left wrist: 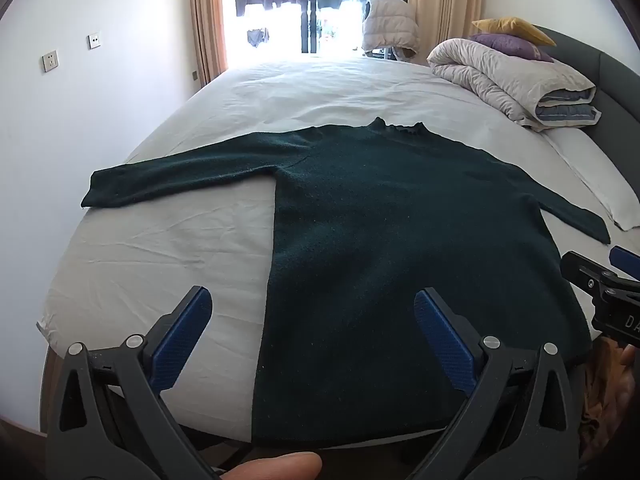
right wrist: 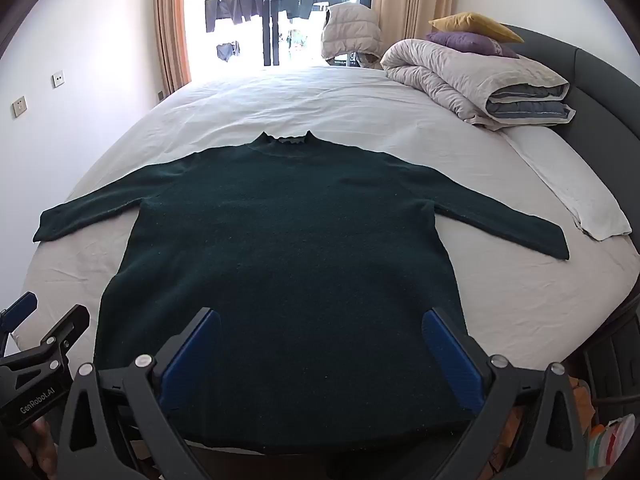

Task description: Fold small clothes

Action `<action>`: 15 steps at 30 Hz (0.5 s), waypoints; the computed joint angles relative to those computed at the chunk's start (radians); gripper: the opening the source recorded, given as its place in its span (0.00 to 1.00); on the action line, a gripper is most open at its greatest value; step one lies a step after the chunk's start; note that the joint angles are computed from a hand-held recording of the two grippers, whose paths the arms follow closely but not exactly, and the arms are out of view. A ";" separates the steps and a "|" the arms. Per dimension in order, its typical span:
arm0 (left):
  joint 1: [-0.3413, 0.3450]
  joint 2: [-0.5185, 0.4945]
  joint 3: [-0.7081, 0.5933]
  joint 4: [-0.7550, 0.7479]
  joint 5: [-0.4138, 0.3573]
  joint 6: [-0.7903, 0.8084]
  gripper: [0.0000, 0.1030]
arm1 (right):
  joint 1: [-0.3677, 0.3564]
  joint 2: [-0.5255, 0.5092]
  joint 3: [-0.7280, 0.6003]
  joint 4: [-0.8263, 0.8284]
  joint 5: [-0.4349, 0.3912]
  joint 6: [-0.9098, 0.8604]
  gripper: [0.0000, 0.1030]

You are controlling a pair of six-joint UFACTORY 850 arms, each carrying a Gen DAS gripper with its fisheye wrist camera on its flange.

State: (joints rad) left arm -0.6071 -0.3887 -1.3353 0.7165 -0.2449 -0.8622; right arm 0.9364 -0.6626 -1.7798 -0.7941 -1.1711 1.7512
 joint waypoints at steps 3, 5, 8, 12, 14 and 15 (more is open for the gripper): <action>0.001 -0.002 -0.005 -0.042 -0.005 0.039 1.00 | 0.000 -0.002 -0.003 -0.002 0.000 -0.001 1.00; 0.001 -0.005 -0.007 -0.047 -0.003 0.040 1.00 | 0.000 -0.005 -0.006 -0.002 -0.003 -0.005 1.00; 0.001 -0.003 0.006 -0.012 0.008 0.000 1.00 | 0.002 0.000 -0.002 -0.003 -0.007 -0.008 1.00; 0.002 0.000 0.009 -0.024 0.009 0.010 1.00 | 0.000 0.002 -0.001 -0.003 -0.010 -0.016 1.00; 0.001 0.000 0.009 -0.016 0.008 0.001 1.00 | 0.000 -0.002 -0.006 -0.002 -0.012 -0.019 1.00; 0.000 -0.001 0.009 -0.013 0.007 -0.001 1.00 | 0.000 -0.006 -0.011 -0.001 -0.015 -0.021 1.00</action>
State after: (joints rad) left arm -0.6069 -0.3893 -1.3265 0.7034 -0.2380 -0.8631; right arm 0.9365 -0.6686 -1.7907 -0.7956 -1.1863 1.7304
